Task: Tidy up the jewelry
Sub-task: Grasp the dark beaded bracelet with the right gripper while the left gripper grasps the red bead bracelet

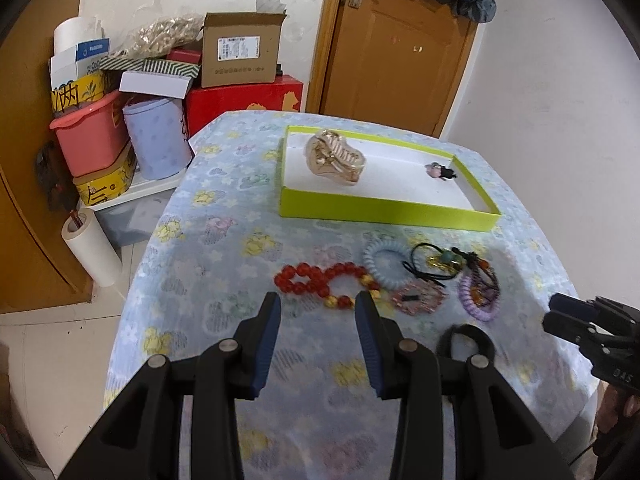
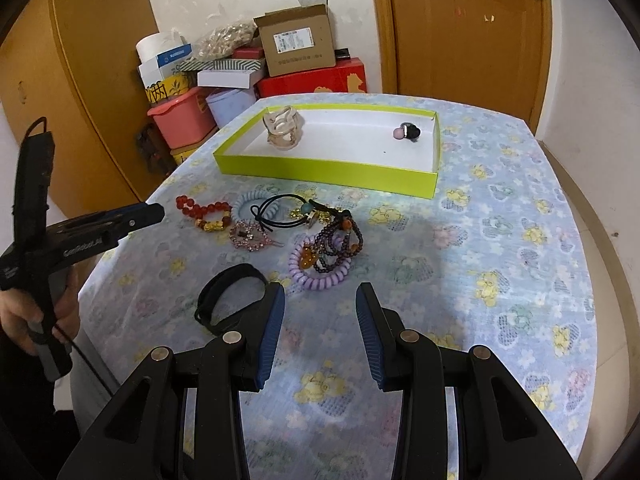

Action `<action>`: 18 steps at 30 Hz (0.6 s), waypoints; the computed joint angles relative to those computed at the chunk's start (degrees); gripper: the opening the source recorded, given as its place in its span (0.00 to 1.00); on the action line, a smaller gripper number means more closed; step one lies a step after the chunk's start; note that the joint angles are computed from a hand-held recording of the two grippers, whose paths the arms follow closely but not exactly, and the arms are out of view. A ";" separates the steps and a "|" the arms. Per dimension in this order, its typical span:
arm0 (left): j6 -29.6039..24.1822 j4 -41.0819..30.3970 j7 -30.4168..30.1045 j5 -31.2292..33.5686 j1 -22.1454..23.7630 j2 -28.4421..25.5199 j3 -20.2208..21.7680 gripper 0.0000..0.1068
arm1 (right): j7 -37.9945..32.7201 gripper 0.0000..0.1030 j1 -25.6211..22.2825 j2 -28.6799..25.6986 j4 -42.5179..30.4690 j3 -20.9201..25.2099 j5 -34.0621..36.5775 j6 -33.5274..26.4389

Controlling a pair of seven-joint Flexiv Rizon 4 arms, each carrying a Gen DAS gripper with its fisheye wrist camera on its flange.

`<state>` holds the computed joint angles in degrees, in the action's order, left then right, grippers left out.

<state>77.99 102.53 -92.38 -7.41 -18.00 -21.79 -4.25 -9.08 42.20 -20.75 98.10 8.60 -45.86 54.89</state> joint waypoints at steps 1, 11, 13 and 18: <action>-0.01 -0.47 0.27 -0.13 0.23 -0.57 -0.18 0.38 | -0.24 0.37 -0.10 -0.15 -0.10 0.02 0.22 -0.02; 0.46 -2.95 8.45 -4.43 4.18 -4.84 -4.63 0.39 | -2.84 0.37 -0.54 -1.64 -1.43 -0.27 2.52 0.04; 0.62 -2.77 10.60 -5.94 5.01 -5.16 -5.98 0.39 | -3.37 0.37 -0.59 -2.04 -1.82 -0.41 2.98 -0.03; 1.93 -1.74 14.54 -9.11 6.07 -5.41 -8.08 0.39 | -4.60 0.37 -0.69 -2.87 -2.60 -0.76 3.96 -0.09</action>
